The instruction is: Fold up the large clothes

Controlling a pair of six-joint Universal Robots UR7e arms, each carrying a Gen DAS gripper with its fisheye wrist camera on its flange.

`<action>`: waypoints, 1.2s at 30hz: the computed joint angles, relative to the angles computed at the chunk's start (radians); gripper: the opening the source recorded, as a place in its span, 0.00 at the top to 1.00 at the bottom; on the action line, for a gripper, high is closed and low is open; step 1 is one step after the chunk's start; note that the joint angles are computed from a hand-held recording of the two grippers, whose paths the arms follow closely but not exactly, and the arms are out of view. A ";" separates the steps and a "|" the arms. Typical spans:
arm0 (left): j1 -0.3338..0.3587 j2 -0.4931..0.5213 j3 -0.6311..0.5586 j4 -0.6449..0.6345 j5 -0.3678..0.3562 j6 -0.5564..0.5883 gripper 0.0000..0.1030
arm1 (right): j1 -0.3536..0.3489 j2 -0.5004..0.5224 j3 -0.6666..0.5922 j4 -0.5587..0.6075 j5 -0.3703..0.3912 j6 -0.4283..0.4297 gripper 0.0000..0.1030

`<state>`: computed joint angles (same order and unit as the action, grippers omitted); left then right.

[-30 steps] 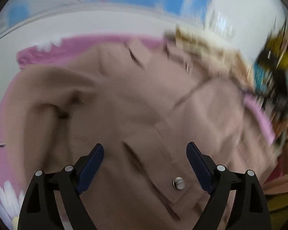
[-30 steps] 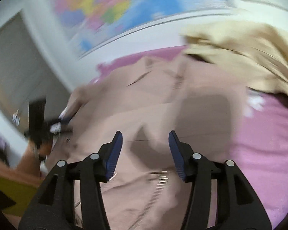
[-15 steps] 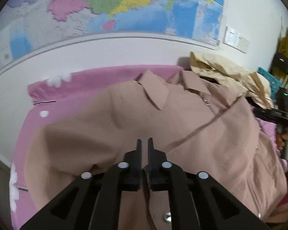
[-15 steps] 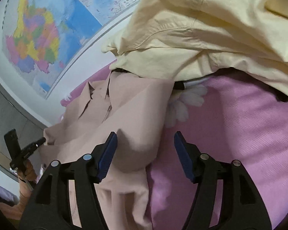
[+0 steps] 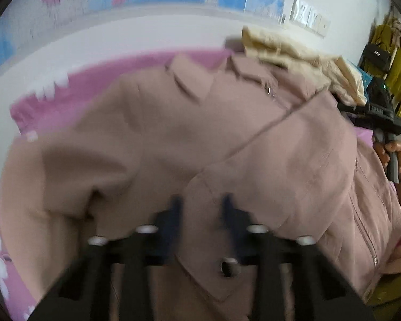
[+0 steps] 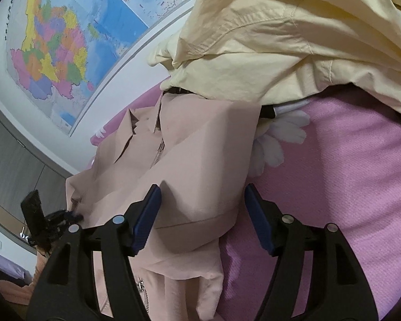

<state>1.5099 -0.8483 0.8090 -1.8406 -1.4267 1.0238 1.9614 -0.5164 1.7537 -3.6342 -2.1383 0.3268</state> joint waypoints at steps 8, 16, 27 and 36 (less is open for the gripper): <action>-0.046 0.063 -0.077 -0.238 -0.056 -0.013 0.91 | 0.068 0.017 -0.066 -0.060 -0.144 -0.093 0.38; -0.044 0.178 -0.172 -0.193 0.083 0.012 0.77 | 0.098 0.096 -0.277 0.240 -0.190 -0.261 0.40; -0.030 0.223 -0.284 -0.146 0.090 -0.021 0.27 | 0.060 0.124 -0.360 0.537 -0.315 -0.110 0.42; 0.051 0.247 -0.521 -0.111 0.051 -0.121 0.22 | 0.116 0.234 -0.608 0.614 -0.127 -0.360 0.35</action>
